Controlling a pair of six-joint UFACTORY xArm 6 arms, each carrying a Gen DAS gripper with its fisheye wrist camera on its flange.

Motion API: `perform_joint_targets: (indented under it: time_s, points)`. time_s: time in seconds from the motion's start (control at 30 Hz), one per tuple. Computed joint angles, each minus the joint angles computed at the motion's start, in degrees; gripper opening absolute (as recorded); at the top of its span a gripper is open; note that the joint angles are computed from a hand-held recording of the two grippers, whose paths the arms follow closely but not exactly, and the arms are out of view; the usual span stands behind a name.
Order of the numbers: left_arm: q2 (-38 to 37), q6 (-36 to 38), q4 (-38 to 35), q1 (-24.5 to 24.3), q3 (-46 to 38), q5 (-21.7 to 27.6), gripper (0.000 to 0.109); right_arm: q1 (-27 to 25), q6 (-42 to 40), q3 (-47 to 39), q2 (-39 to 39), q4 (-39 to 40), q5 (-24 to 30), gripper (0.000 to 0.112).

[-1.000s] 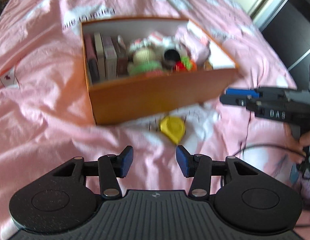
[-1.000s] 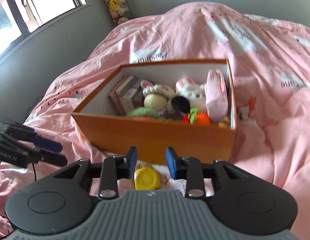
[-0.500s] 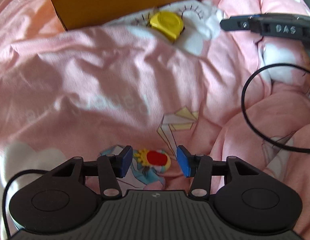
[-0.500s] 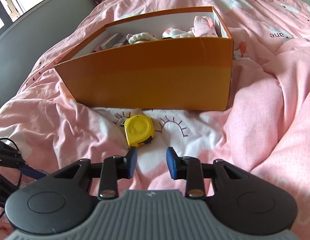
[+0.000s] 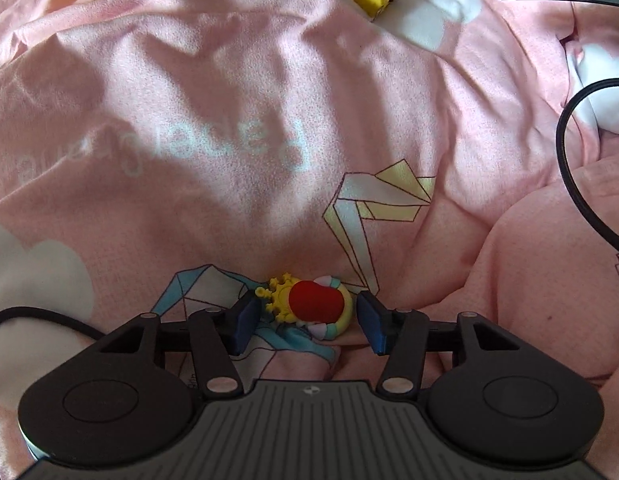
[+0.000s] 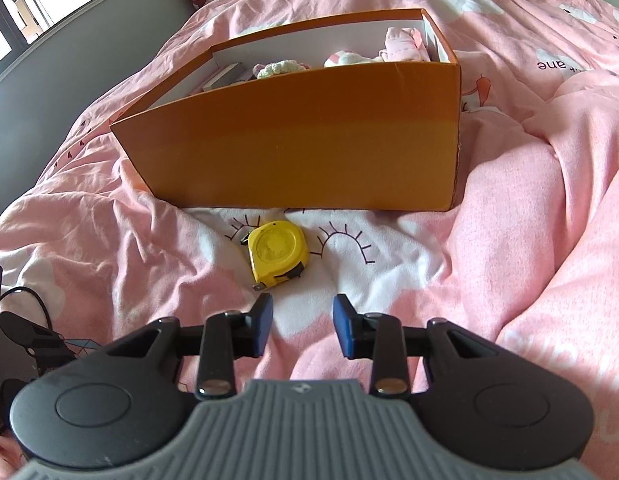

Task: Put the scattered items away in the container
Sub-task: 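Grasp red-yellow figure with left tool while right tool grasps yellow tape measure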

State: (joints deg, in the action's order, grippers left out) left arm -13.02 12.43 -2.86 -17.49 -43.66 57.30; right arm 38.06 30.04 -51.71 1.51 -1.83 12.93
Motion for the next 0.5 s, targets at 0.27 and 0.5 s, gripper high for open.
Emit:
perform_joint_targets:
  time_s: [0.27,0.5]
  points:
    - [-3.9,1.8,-1.7,1.7,2.8,-1.3,0.049,0.1,-1.8,-0.5,0.9,2.0,0.2,0.037]
    - [-9.1,5.1,-6.9,5.4,4.3,-3.9,0.048,0.1,-2.2,-1.2,1.7,2.3,-0.1,0.037]
